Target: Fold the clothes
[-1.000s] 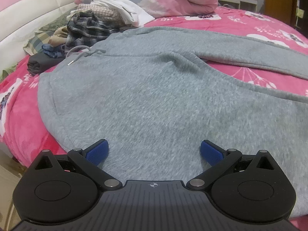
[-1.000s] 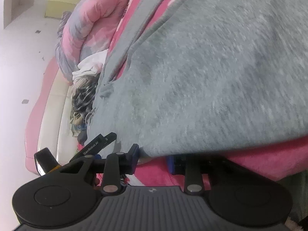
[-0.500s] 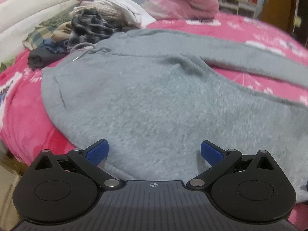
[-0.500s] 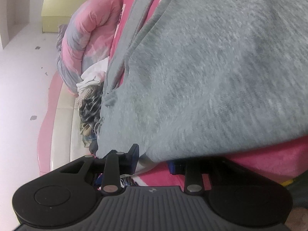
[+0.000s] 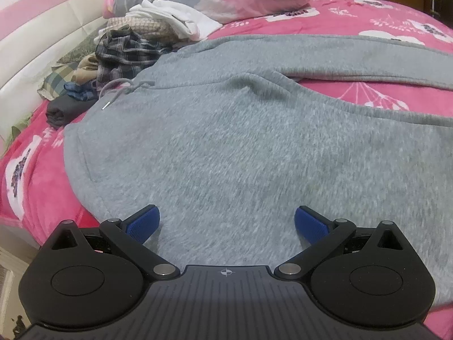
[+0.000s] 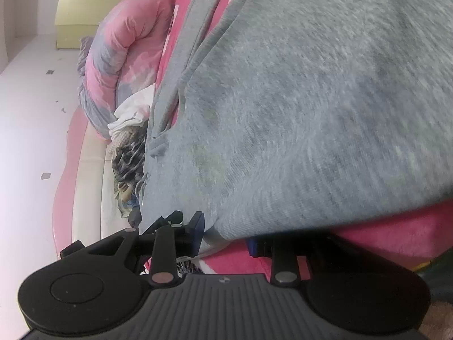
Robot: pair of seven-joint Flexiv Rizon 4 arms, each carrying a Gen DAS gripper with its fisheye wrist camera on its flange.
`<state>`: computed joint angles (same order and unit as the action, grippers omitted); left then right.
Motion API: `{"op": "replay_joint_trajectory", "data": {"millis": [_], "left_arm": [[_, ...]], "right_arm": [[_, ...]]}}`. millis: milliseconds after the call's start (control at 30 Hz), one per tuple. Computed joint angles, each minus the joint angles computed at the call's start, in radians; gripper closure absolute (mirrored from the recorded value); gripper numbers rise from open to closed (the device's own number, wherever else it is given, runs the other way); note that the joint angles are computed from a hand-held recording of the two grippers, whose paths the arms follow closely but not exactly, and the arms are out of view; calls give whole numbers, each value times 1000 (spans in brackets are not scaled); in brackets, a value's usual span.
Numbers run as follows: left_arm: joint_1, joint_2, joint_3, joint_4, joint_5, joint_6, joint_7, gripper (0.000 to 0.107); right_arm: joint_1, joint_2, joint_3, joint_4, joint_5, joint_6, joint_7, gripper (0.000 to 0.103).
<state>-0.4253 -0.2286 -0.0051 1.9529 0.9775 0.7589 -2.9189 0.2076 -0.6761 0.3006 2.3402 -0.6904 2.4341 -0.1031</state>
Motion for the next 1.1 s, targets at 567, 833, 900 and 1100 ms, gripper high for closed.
{"op": "replay_joint_trajectory", "data": {"millis": [567, 833, 900, 1100], "left_arm": [[-14, -12, -4, -23, -9, -47, 24, 4], [-14, -12, -4, -24, -11, -50, 28, 4], [-15, -12, -5, -24, -9, -52, 27, 4], [-17, -12, -4, -23, -1, -50, 19, 4]], "right_arm": [[-17, -24, -6, -7, -37, 27, 15, 71], [-13, -24, -8, -5, -33, 32, 16, 71], [-12, -24, -9, -4, -31, 34, 16, 71], [-14, -27, -10, -6, -35, 37, 16, 71]]}}
